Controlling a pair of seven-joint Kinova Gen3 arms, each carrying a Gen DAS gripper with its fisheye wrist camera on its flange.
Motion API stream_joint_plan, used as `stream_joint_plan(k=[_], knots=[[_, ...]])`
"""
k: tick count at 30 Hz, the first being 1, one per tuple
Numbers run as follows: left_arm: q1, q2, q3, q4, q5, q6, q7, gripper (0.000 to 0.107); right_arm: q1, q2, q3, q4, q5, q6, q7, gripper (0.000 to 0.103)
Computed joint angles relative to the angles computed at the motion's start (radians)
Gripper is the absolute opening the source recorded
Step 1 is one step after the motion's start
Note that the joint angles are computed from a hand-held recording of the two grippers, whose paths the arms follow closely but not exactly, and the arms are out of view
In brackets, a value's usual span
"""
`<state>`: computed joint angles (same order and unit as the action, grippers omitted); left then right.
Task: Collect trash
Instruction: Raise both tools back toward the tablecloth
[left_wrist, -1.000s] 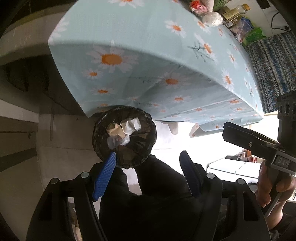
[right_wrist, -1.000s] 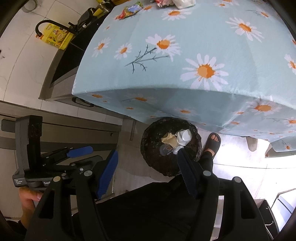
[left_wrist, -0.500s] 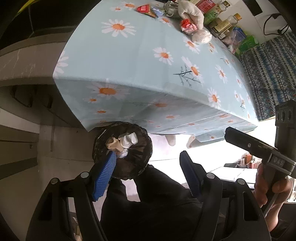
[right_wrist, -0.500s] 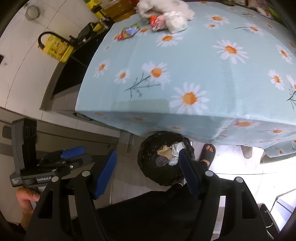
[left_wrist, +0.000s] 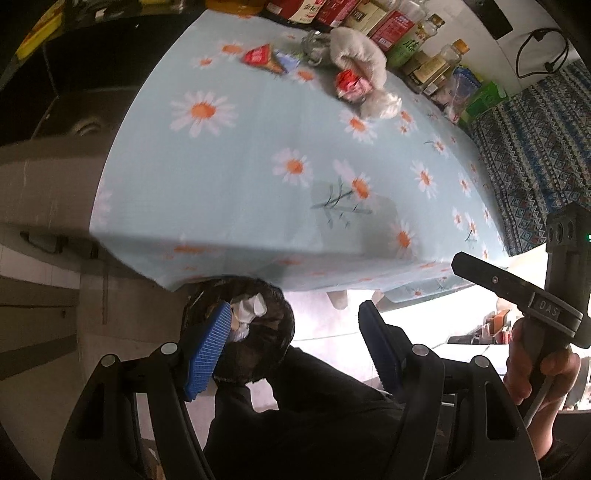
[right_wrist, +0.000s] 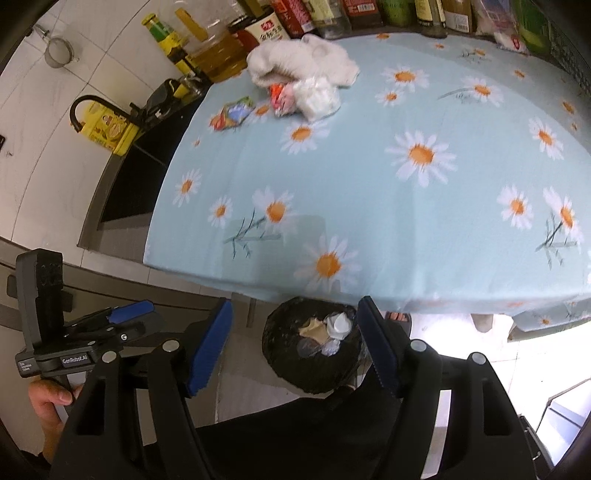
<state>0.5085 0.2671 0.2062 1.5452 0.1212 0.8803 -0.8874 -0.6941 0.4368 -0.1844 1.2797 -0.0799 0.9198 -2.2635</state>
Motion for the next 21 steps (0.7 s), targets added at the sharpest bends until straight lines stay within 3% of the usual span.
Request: stream_joint_plan(k=[12, 17, 19, 21], knots=[[0.034, 0.108, -0.029, -0.212, -0.073, 0.11, 0.03, 0.069, 0.082, 0.077, 0.006, -0.14, -0.038, 0.063, 0.145, 0.074], [0.044, 0.152, -0.045, -0.298, -0.098, 0.159, 0.04, 0.069, 0.106, 0.134, 0.01, -0.249, -0.054, 0.112, 0.212, 0.074], [0.05, 0.168, -0.056, -0.332, -0.113, 0.175, 0.05, 0.08, 0.113, 0.162, 0.013, -0.306, -0.06, 0.14, 0.24, 0.074], [0.051, 0.179, -0.062, -0.357, -0.122, 0.185, 0.055, 0.08, 0.12, 0.196, 0.014, -0.375, -0.067, 0.171, 0.27, 0.074]])
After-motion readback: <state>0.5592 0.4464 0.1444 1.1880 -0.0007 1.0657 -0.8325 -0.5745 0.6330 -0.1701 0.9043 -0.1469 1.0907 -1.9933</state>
